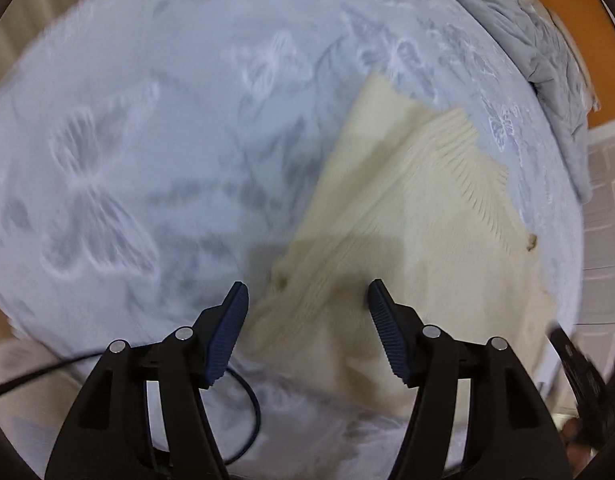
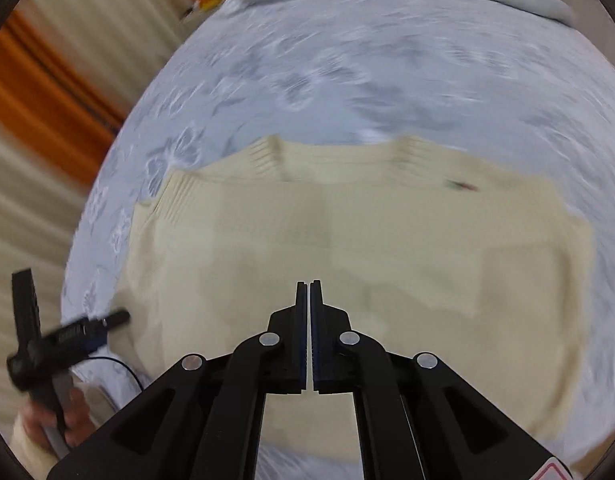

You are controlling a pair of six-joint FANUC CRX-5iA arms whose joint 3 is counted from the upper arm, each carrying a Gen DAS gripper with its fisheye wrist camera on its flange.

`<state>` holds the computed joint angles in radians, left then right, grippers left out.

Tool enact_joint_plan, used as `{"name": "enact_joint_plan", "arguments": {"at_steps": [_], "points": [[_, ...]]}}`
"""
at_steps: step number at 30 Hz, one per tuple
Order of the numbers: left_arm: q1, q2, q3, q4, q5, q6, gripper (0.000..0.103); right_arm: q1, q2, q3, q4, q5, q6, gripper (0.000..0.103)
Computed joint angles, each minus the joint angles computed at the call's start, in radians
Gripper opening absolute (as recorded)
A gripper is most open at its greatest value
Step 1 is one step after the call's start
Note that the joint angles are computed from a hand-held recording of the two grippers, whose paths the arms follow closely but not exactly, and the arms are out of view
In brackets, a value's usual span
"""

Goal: Fold small clothes

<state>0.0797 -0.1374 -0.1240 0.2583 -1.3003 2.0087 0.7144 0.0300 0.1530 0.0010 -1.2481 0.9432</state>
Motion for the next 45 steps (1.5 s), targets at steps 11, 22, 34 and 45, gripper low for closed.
{"name": "enact_joint_plan", "arguments": {"at_steps": [11, 22, 34, 45], "points": [[-0.044, 0.077, 0.046, -0.012, 0.016, -0.057, 0.035, 0.041, 0.174, 0.082, 0.042, -0.096, 0.014, 0.0], [-0.299, 0.129, 0.409, -0.036, 0.03, -0.064, 0.022, -0.016, -0.211, -0.185, -0.006, 0.052, -0.111, 0.0], [-0.715, 0.627, 0.929, -0.183, -0.228, -0.066, 0.023, -0.198, -0.567, -0.402, 0.07, -0.09, -0.18, 0.011], [-0.704, 0.284, 0.598, -0.386, -0.081, 0.0, 0.085, -0.387, -0.434, -0.259, -0.317, 0.033, 0.038, 0.068]]}}
